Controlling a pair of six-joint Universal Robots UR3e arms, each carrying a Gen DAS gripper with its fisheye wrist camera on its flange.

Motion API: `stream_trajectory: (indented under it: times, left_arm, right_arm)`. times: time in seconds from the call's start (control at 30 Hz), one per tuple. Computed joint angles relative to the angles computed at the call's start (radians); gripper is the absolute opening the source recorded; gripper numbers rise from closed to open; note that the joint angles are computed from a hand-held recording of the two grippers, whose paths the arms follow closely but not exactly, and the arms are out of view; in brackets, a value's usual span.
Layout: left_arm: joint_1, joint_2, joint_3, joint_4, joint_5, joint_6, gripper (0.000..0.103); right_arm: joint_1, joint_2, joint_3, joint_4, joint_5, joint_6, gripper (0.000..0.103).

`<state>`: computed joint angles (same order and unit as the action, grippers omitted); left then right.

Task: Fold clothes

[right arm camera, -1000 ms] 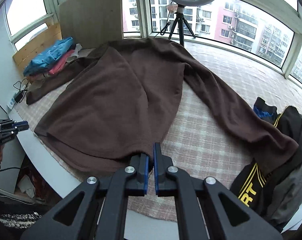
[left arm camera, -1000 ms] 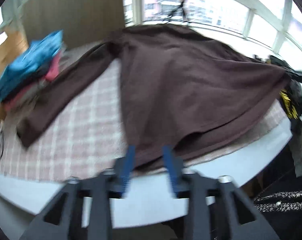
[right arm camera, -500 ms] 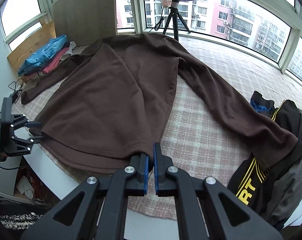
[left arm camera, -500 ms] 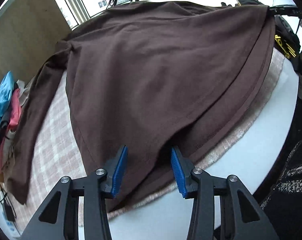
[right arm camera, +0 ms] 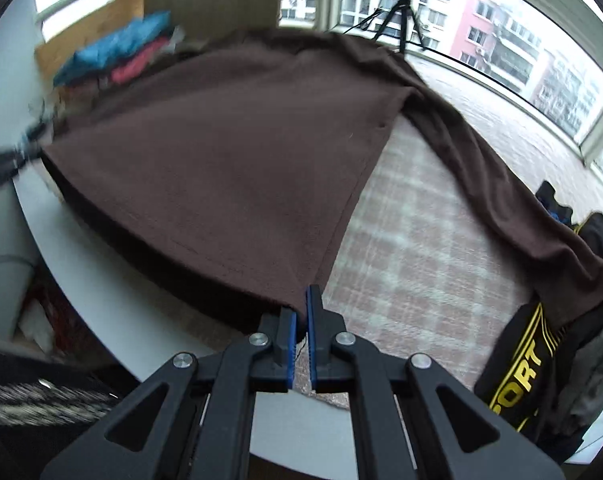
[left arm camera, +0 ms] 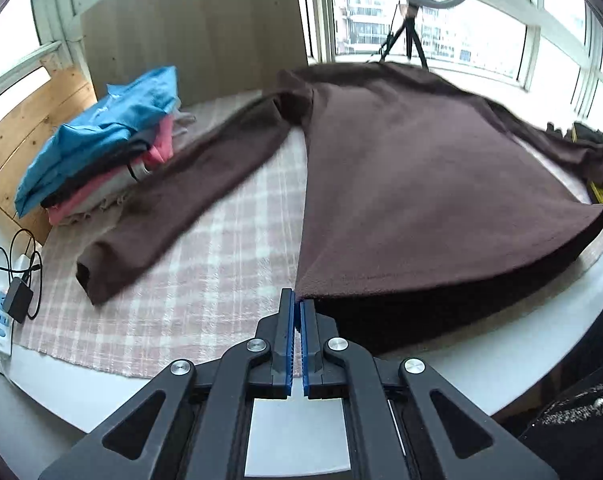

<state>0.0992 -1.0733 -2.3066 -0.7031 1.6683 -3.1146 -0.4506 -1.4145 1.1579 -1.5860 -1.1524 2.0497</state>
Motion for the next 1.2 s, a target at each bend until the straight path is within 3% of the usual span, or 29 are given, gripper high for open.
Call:
stream_trajectory:
  times: [0.07, 0.1, 0.17, 0.37, 0.57, 0.7, 0.93, 1.0, 1.03, 1.07, 1.1, 1.17, 1.2]
  left_arm:
    - [-0.045, -0.045, 0.005, 0.033, 0.033, -0.024, 0.015]
    - [-0.062, -0.069, 0.009, 0.045, 0.046, -0.032, 0.031]
    - [-0.102, -0.118, 0.019, 0.072, 0.075, -0.031, 0.038]
    - [-0.103, -0.139, 0.002, 0.071, 0.082, -0.015, 0.039]
    - [-0.078, -0.16, -0.012, 0.092, 0.001, 0.02, 0.039]
    - [-0.038, -0.082, -0.069, 0.07, -0.067, 0.021, 0.042]
    - [-0.021, -0.129, -0.063, 0.109, -0.099, 0.019, 0.043]
    - [-0.08, -0.175, -0.051, 0.169, -0.02, 0.014, 0.044]
    - [-0.119, -0.198, -0.036, 0.196, 0.083, 0.002, 0.044]
    - [-0.123, -0.184, -0.038, 0.207, 0.131, -0.009, 0.044]
    - [-0.085, -0.131, -0.051, 0.198, 0.117, -0.017, 0.043]
    - [0.041, -0.01, -0.076, 0.121, -0.03, 0.005, 0.044]
    - [0.046, -0.005, -0.077, 0.11, -0.043, 0.02, 0.044]
  right_arm:
    - [-0.007, 0.014, -0.01, 0.002, 0.001, 0.023, 0.004]
    - [-0.012, 0.022, -0.023, 0.007, 0.001, 0.036, 0.004]
    - [-0.028, 0.043, -0.063, 0.025, 0.001, 0.054, 0.004]
    - [-0.036, 0.047, -0.066, 0.017, -0.004, 0.088, 0.004]
    - [-0.042, 0.091, -0.137, 0.058, 0.008, 0.129, 0.004]
    - [-0.049, 0.114, -0.193, 0.096, 0.023, 0.146, 0.004]
    - [-0.034, 0.123, -0.192, 0.097, 0.006, 0.159, 0.004]
    - [-0.035, 0.132, -0.208, 0.111, 0.008, 0.161, 0.004]
    - [-0.038, 0.136, -0.218, 0.116, 0.012, 0.164, 0.004]
    - [-0.042, 0.138, -0.227, 0.123, 0.016, 0.164, 0.004]
    - [-0.046, 0.137, -0.23, 0.128, 0.02, 0.163, 0.004]
    - [-0.047, 0.143, -0.245, 0.138, 0.021, 0.158, 0.004]
    - [-0.045, 0.14, -0.24, 0.129, 0.019, 0.159, 0.004]
